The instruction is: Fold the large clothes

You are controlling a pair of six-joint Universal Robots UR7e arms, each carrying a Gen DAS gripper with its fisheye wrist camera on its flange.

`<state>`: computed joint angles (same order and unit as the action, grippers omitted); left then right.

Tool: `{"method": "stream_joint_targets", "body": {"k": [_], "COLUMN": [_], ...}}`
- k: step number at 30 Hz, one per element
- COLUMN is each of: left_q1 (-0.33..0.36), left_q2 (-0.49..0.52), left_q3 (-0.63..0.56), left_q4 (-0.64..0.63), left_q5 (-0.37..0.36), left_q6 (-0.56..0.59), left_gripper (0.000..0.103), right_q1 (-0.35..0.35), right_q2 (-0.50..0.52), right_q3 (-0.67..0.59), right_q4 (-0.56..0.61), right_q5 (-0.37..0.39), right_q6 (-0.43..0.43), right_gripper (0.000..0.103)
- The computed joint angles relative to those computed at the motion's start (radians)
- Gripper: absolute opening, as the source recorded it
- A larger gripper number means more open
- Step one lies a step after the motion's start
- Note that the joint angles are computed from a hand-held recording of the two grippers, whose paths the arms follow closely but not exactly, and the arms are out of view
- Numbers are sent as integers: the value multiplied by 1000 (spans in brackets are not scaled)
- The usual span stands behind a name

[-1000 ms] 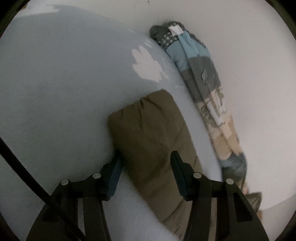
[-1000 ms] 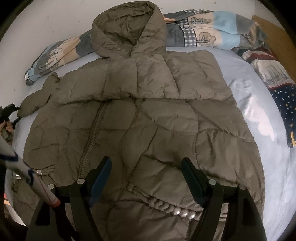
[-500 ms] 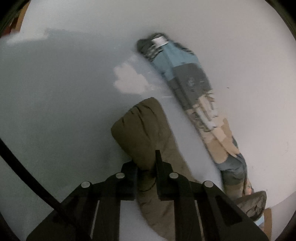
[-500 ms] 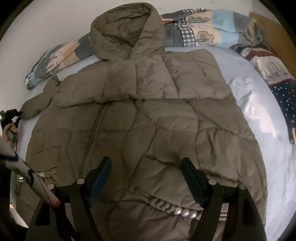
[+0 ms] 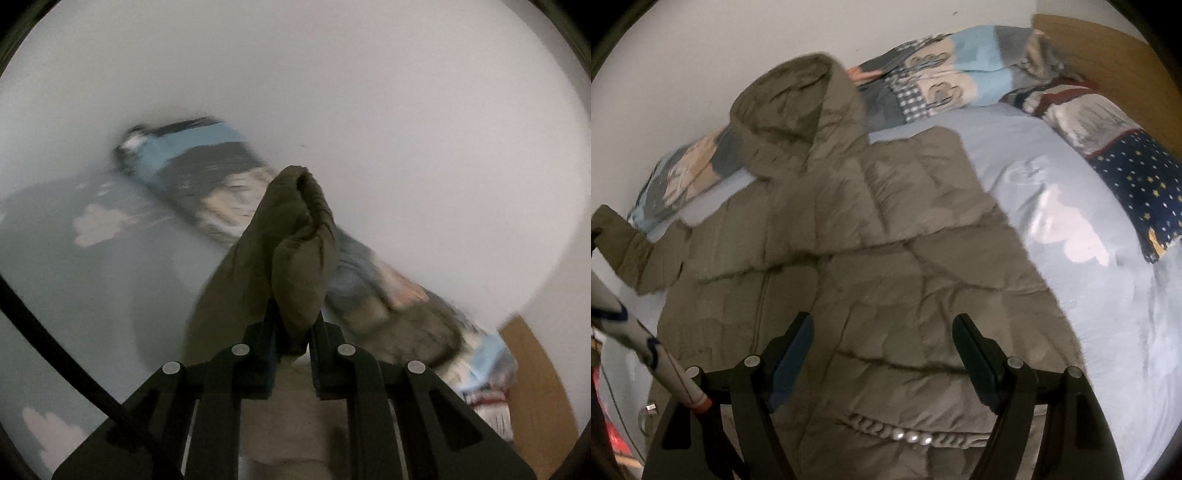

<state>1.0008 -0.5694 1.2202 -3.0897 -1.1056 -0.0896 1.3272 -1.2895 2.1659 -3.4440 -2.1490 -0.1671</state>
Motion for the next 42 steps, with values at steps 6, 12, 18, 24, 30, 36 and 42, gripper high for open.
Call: {"method": "stream_joint_targets", "body": {"k": [6, 12, 18, 24, 30, 36, 42], "left_q1": [-121, -182, -203, -232, -279, -267, -196], "left_q2": [66, 191, 332, 379, 195, -6, 23], "left_q3": [14, -28, -93, -119, 98, 344, 349], "left_q4": [55, 196, 370, 554, 413, 257, 149], "left_q5": [-38, -68, 0, 80, 44, 196, 414], "left_q6": [36, -9, -18, 12, 72, 8, 57], "left_gripper": [14, 14, 14, 34, 61, 72, 72], "right_q1": [-17, -43, -67, -75, -88, -150, -230], "right_q2": [-54, -119, -162, -175, -178, -197, -193], "right_q3": [24, 54, 70, 71, 69, 82, 89], "right_q4": [-39, -57, -40, -23, -6, 36, 103], "right_q5": [27, 52, 87, 113, 157, 343, 656], "right_q6": [27, 43, 68, 78, 118, 195, 219], "right_gripper": [81, 81, 82, 82, 82, 82, 82]}}
